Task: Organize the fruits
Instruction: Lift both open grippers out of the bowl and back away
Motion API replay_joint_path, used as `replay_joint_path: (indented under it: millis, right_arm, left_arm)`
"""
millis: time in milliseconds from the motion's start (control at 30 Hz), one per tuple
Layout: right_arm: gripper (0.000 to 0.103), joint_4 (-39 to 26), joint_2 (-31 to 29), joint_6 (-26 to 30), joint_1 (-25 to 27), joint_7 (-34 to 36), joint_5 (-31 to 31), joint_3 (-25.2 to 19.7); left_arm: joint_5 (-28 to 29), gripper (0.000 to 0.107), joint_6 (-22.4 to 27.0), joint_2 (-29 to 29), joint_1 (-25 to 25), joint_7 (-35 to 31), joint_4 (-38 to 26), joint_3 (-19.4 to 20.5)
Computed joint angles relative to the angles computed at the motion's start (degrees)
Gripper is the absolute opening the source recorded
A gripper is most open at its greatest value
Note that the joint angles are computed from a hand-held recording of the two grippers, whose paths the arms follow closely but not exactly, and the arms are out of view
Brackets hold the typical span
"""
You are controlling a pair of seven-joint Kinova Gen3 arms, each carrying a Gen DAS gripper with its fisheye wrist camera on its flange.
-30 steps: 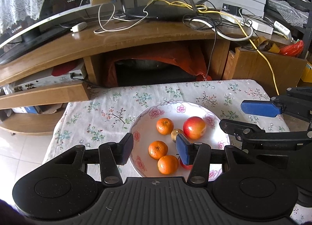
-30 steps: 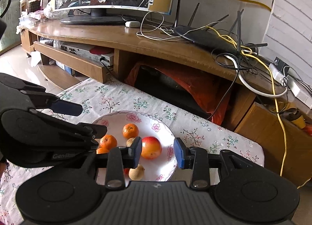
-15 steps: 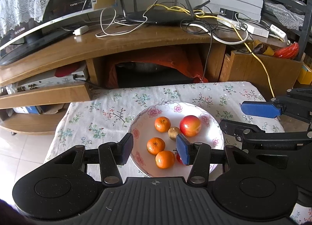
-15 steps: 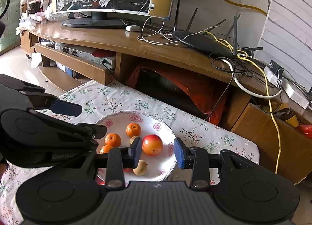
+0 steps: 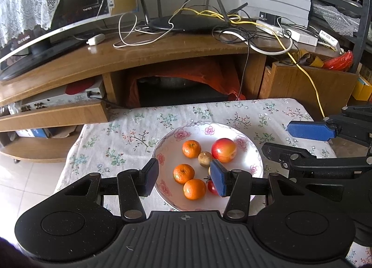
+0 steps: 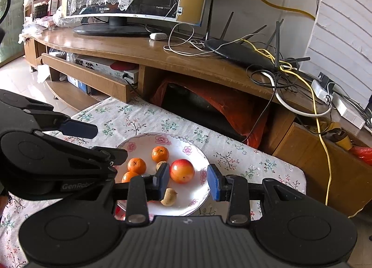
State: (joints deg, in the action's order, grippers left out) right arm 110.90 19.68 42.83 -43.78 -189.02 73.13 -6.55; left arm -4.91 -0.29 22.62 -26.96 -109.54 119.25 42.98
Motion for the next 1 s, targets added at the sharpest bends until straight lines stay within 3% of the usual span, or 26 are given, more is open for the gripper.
replay_joint_path:
  millis: [1000]
  right_arm:
    - [0.037,0.3,-0.03,0.86,-0.1,-0.09,-0.24,-0.21]
  left_arm:
    - [-0.67,0.057,-0.21,-0.39,1.56,0.53,0.16,-1.4]
